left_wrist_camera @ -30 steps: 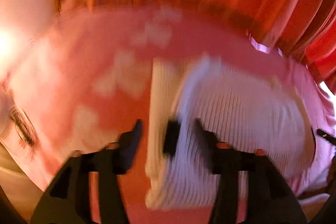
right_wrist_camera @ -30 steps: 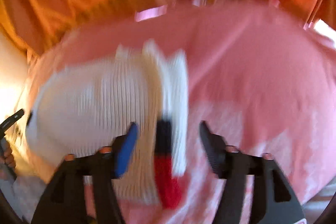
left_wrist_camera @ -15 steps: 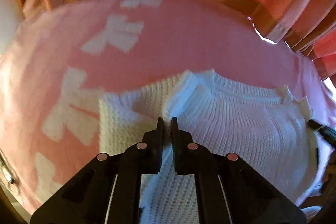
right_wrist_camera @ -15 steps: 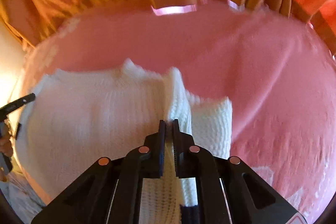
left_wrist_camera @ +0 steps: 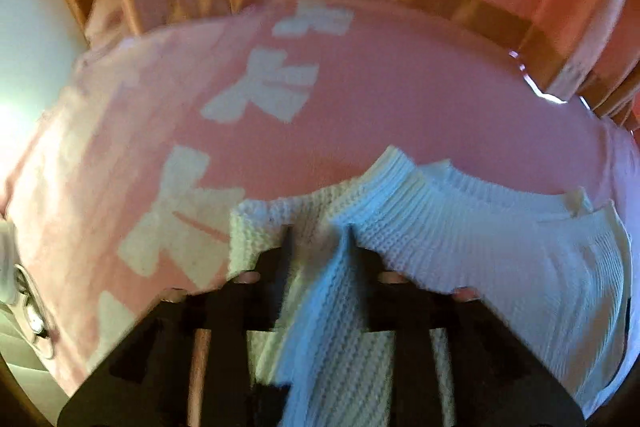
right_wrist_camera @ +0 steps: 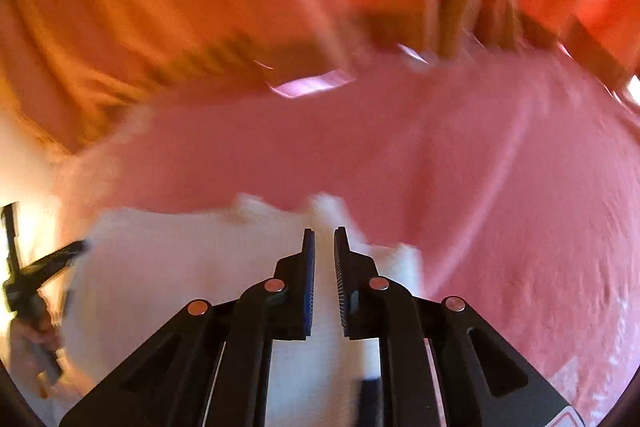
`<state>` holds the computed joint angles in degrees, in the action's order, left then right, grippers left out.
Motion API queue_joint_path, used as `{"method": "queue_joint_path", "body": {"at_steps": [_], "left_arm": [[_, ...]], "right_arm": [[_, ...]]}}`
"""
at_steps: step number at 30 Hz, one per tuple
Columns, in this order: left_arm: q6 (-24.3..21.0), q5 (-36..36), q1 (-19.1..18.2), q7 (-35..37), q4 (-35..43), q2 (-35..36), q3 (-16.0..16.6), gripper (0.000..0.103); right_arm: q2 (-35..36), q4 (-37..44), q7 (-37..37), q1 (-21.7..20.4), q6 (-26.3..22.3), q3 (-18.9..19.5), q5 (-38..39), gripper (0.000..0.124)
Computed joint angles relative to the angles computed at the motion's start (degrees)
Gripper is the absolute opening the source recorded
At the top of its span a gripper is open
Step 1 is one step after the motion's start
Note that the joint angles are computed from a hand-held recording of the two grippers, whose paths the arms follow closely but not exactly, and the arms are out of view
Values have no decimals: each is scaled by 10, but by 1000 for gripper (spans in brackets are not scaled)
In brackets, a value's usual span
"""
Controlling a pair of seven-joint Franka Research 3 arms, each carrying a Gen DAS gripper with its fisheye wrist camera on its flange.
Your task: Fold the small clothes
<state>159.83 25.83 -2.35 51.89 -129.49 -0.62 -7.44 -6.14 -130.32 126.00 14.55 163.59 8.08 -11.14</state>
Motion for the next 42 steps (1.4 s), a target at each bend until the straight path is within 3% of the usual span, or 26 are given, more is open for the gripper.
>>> {"method": "queue_joint_path", "body": {"at_steps": [2, 4, 6, 9, 12, 16, 19, 24, 26, 28, 32, 35, 38, 42], "left_arm": [[10, 81, 2, -55, -15, -20, -4, 48], [9, 142, 4, -87, -23, -29, -12, 48], [2, 131, -2, -64, -25, -26, -14, 48], [-5, 97, -10, -28, -28, -21, -14, 48], [-4, 122, -10, -47, -34, -25, -15, 48], [-7, 130, -9, -54, -38, -29, -16, 48], [-7, 127, -8, -54, -41, -30, -14, 48], [8, 75, -6, -18, -62, -47, -6, 51], [20, 27, -9, 20, -75, -54, 0, 54], [23, 22, -6, 25, -80, -58, -4, 55], [21, 17, -3, 32, -85, -62, -8, 55], [24, 3, -3, 41, -87, -63, -7, 55], [31, -17, -2, 57, -92, -66, -2, 56], [52, -163, -29, 171, -119, -85, 36, 58]], "right_arm": [[-6, -10, -69, 25, 9, -5, 54, 12], [32, 22, -94, 34, -65, 4, 43, 11], [71, 53, -81, 39, -136, -2, 19, 9], [61, 41, -55, 48, -110, -15, 15, 8], [29, 12, -77, 58, -67, -9, 28, 9], [76, 55, -57, 64, -142, -1, -21, 8], [68, 56, -26, 76, -124, -8, -41, 11], [52, 45, -110, 91, -66, 4, 47, 11], [74, 70, -129, 98, -73, 8, 53, 14], [105, 106, -116, 108, -85, 7, 37, 31], [181, 192, -135, 134, -144, -4, 30, 31], [213, 233, -103, 163, -146, -29, -21, 31], [237, 262, -84, 169, -140, -41, -11, 30], [207, 242, -86, 172, -108, -38, 3, 29]]}}
